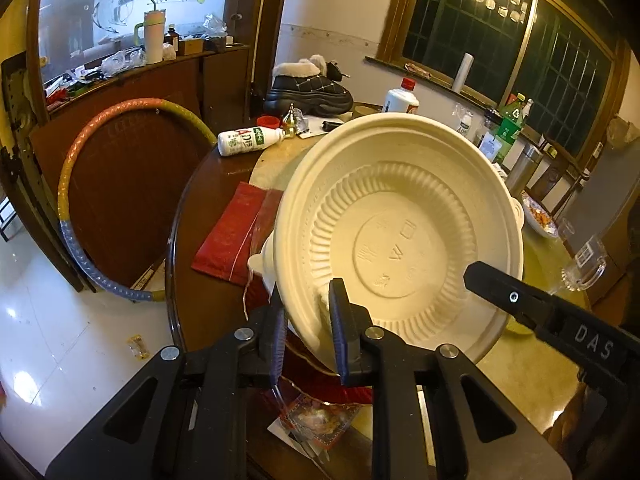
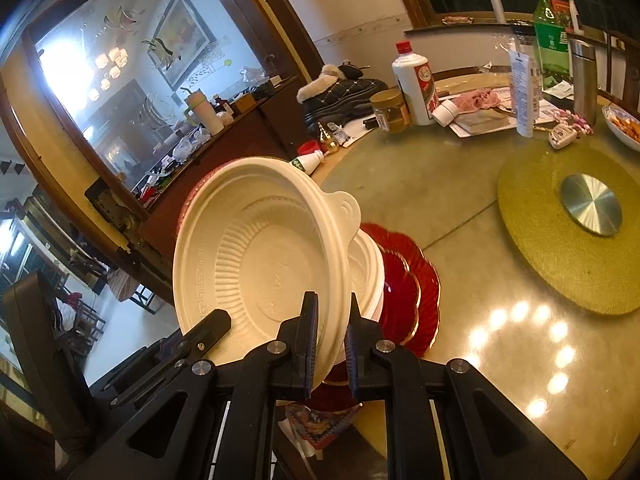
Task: Organize plates and bowls
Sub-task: 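Carry the second beige bowl over the red plate stack with both tools, then lower the second beige bowl into the first beige bowl with both tools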
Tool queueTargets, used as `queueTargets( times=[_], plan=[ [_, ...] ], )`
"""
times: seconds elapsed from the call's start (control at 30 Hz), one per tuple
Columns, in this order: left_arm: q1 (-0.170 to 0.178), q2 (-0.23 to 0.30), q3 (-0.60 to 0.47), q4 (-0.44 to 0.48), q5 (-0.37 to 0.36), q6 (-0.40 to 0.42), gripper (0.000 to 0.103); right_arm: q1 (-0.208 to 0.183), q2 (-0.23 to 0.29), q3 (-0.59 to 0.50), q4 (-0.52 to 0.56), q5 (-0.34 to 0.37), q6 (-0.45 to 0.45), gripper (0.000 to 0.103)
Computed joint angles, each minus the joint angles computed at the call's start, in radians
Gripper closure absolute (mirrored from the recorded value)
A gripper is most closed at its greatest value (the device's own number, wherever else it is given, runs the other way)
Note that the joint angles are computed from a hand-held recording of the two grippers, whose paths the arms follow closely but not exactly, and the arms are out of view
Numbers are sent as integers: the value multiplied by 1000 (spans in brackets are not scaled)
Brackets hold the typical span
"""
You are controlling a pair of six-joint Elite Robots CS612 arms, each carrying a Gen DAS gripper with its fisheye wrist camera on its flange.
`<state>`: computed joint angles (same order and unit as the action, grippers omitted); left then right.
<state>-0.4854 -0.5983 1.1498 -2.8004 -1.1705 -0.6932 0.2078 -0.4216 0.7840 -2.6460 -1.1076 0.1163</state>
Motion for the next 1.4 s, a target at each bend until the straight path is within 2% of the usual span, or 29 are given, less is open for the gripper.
queueTargets(
  times=[0.17, 0.3, 0.43, 0.8, 1.03, 1.4],
  plan=[
    [-2, -8, -8, 32, 24, 17, 85, 1, 16, -68, 74, 18, -18, 90],
    [8, -7, -21, 80, -21, -2, 85, 3, 36, -127, 175, 23, -45, 90],
    [11, -4, -35, 110, -26, 5, 85, 3, 63, -193, 274, 26, -68, 90],
    [14, 3, -50, 141, -52, 18, 85, 5, 96, -261, 371, 4, -97, 89],
    [23, 2, -56, 164, -94, 18, 84, 6, 104, -283, 414, -3, -114, 88],
    [27, 1, -56, 185, -113, 27, 84, 6, 114, -311, 471, -1, -132, 88]
  ],
)
